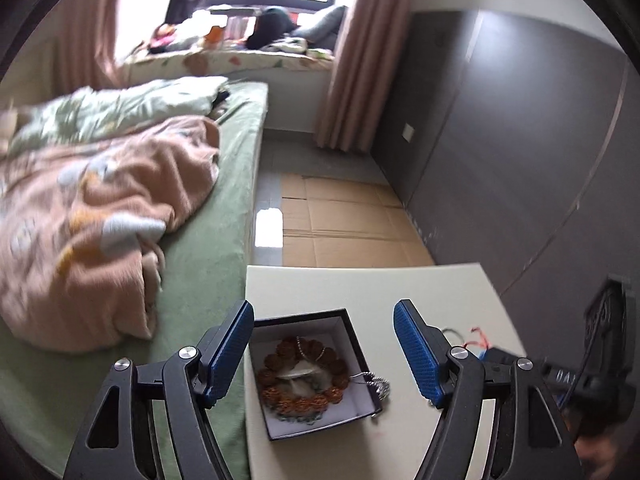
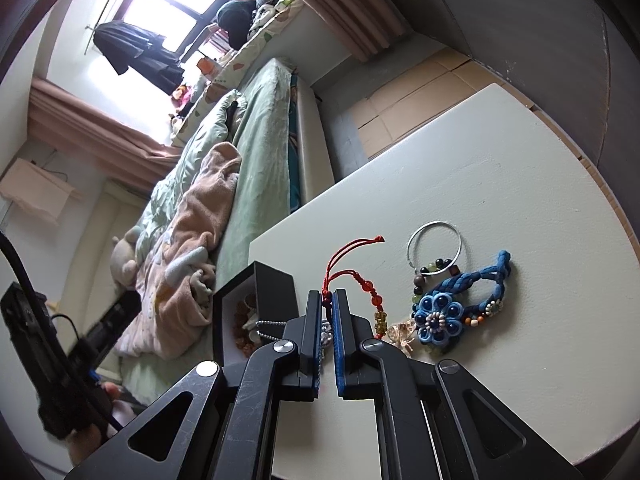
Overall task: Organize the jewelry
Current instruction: 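Lower the red string bracelet into the black box and open the right tool, then move the left tool to the silver chain with robot pendant and grasp it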
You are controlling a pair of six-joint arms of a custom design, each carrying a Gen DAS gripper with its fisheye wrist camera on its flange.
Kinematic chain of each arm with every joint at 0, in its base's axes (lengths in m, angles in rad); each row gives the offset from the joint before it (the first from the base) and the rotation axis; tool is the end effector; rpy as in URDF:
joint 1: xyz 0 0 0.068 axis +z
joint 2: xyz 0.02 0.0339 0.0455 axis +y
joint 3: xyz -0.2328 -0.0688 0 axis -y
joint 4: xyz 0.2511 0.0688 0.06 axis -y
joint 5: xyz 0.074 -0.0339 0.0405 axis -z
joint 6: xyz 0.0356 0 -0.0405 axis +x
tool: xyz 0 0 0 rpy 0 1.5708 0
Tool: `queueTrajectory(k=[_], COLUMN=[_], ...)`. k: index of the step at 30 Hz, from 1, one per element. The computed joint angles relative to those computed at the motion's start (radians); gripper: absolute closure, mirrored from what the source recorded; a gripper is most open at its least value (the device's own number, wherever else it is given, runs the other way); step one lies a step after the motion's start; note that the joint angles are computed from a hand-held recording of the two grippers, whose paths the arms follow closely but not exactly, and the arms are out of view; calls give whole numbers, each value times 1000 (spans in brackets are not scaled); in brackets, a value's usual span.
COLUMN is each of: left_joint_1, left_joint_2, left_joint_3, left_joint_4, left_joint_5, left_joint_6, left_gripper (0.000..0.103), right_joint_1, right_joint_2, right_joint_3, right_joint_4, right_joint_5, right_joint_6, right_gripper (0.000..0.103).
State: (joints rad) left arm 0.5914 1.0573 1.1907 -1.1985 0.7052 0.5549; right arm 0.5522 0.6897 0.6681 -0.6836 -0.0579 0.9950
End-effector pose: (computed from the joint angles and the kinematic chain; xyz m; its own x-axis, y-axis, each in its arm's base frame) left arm 0.1752 0.0898 0.3207 -0.7036 0.0107 -0.7105 0.2433 0.9431 -0.2268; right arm 0.1489 0.0942 0.2452 -0.7712 0.5084 -0.3832 0.1573 0.7354 0.6591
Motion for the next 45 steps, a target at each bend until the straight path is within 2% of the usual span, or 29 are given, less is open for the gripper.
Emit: queueTrajectory(k=[4,9,16,23,24,26,27,34,45], left_joint_1=[36,86,160,242,246,254,254,247,163], left_joint_2=[17,56,132,223,231,245,251,223,74], left_joint_3=[-44,-57,-2,69,74,82,86,70,-31], left_joint_4=[32,25,-24,-59,-59,-69,-73,-83,-119], left_joint_5=[27,43,79,117,119,122,123,118,98], left_joint_6=[-17,19,79,78,74,77,83,96,143], left_gripper=[30,30,30,28,28,28,28,28,28], right_joint_1=[41,110,214,283,287,287,290,239,131], right_joint_2=[11,39,186,361,406,477,485,311,160], right_joint_3=[-3,-3,29,81,111,168,171,88,36], right_joint_4=[65,180,383,552,545,482,472,314,48], right_joint_5=[13,49,85,46,24,-4,8,108,91], right_joint_6=[3,-3,-11,-45,-64,-71,-64,-39,7], right_gripper=[96,96,96,96,95,76,62,61,61])
